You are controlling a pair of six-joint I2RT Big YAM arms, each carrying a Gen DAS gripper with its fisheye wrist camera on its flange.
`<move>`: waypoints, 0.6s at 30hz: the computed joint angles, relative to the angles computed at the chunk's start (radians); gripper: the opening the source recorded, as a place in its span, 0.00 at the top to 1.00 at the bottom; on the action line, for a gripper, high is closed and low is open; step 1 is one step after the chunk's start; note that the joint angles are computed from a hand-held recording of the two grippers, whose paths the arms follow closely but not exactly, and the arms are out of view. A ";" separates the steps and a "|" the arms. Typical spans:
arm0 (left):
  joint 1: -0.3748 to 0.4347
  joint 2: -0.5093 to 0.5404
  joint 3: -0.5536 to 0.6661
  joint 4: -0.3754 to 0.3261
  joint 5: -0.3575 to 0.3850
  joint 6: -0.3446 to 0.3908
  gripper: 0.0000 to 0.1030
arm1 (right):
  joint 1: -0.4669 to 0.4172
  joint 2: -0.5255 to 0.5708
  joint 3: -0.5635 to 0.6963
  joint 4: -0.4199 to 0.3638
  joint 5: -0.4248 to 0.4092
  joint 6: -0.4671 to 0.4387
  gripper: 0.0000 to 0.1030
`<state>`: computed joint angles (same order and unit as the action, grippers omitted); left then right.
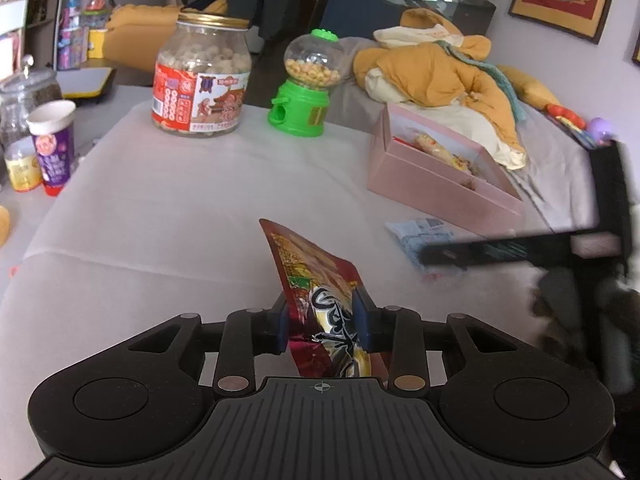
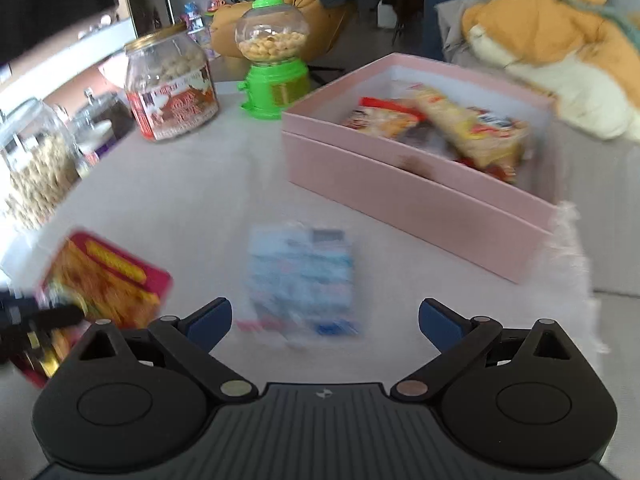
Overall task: Organize snacks
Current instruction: 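Close right gripper on the clear blue candy-cube pack, then lift candy-cube pack with right gripper while left gripper holds red chip bag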
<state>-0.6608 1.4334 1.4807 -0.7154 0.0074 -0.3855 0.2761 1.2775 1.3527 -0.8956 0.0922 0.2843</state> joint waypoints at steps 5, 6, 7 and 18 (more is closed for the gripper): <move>0.007 -0.004 -0.020 0.006 0.063 -0.016 0.58 | 0.040 0.113 0.100 -0.052 0.115 0.044 0.17; 0.009 0.001 -0.015 -0.007 0.081 -0.022 0.57 | 0.053 0.109 0.098 -0.046 0.121 0.012 0.24; 0.010 0.005 -0.014 -0.012 0.099 -0.027 0.56 | 0.064 0.099 0.091 -0.040 0.118 -0.017 0.39; -0.021 0.017 -0.013 0.150 0.221 -0.122 0.82 | 0.040 -0.112 -0.041 -0.050 0.079 -0.064 0.42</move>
<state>-0.6816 1.4499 1.4681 -0.5654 0.2280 -0.5077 0.3164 1.1655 1.3118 -0.9452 0.1708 0.2198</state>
